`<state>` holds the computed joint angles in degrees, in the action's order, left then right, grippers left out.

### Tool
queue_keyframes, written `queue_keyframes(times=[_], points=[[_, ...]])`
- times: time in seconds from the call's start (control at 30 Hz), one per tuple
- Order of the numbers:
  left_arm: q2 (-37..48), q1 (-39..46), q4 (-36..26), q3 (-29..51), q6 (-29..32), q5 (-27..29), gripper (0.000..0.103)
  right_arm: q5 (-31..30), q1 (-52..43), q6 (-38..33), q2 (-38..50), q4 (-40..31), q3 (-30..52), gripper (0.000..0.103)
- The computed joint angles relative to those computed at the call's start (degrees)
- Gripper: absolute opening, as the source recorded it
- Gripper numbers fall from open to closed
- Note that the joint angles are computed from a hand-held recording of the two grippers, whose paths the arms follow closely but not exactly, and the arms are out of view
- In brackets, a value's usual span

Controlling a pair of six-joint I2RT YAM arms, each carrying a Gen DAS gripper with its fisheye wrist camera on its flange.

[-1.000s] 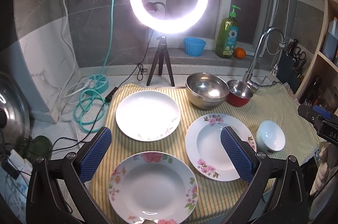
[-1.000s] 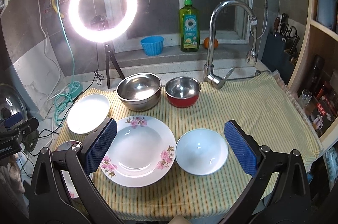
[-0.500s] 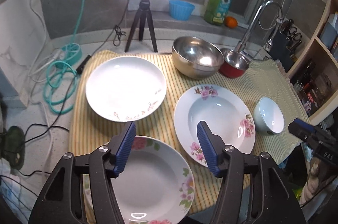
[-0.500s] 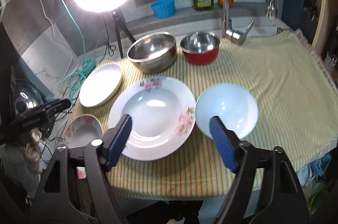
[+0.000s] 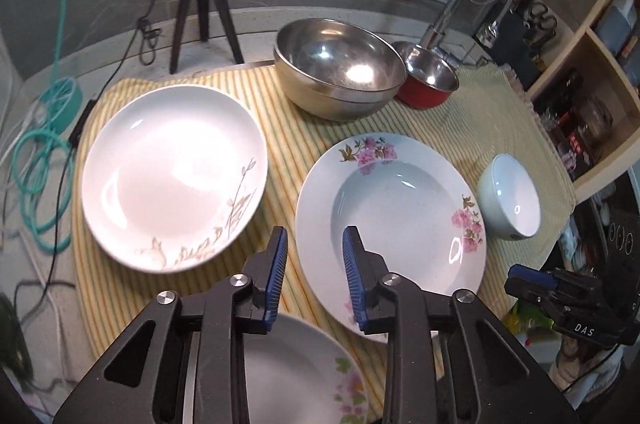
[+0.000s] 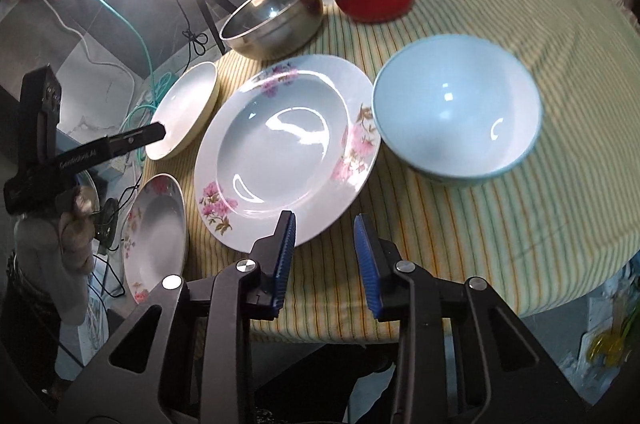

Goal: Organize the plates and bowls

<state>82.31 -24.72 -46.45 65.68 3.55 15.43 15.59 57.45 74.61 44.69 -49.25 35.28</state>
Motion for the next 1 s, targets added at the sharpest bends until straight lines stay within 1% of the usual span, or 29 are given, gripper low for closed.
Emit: queue_keyframes(times=[0.03, 0.1, 0.27, 0.47, 0.57, 0.77, 0.9, 1.0], points=[[1.44, -0.43, 0.06, 0.97, 0.73, -0.16, 0.024, -1.07, -0.92, -0.08, -0.36, 0.99, -1.04, 0.029], [4.7, -1.28, 0.35, 3.05, 1.96, -0.5, 0.019, -2.49, -2.45, -0.44, -0.5, 2.04, -1.97, 0.028], [10.39, -3.03, 0.65, 7.02, 3.9, -0.85, 0.019, -5.59, -5.94, -0.97, -2.65, 4.43, -4.99, 0.028], [15.95, -3.44, -0.3, 11.38, 4.0, -0.45, 0.019, -8.72, -9.73, -3.18, -3.09, 6.74, -6.75, 0.028], [18.01, -3.96, -0.59, 13.25, 4.24, -1.35, 0.019, -10.07, -11.38, -4.36, -2.86, 7.7, -7.27, 0.028], [22.39, -4.0, -2.98, 17.57, 4.57, -0.62, 0.019, -12.42, -14.32, -6.2, -2.85, 9.55, -8.27, 0.028], [25.98, -3.82, -5.78, 21.5, 5.23, 0.83, 0.019, -13.92, -15.66, -7.16, -2.4, 11.18, -9.04, 0.028], [27.41, -4.02, -6.75, 23.01, 5.92, 0.58, 0.019, -15.14, -16.28, -7.51, -2.09, 12.46, -9.68, 0.028]])
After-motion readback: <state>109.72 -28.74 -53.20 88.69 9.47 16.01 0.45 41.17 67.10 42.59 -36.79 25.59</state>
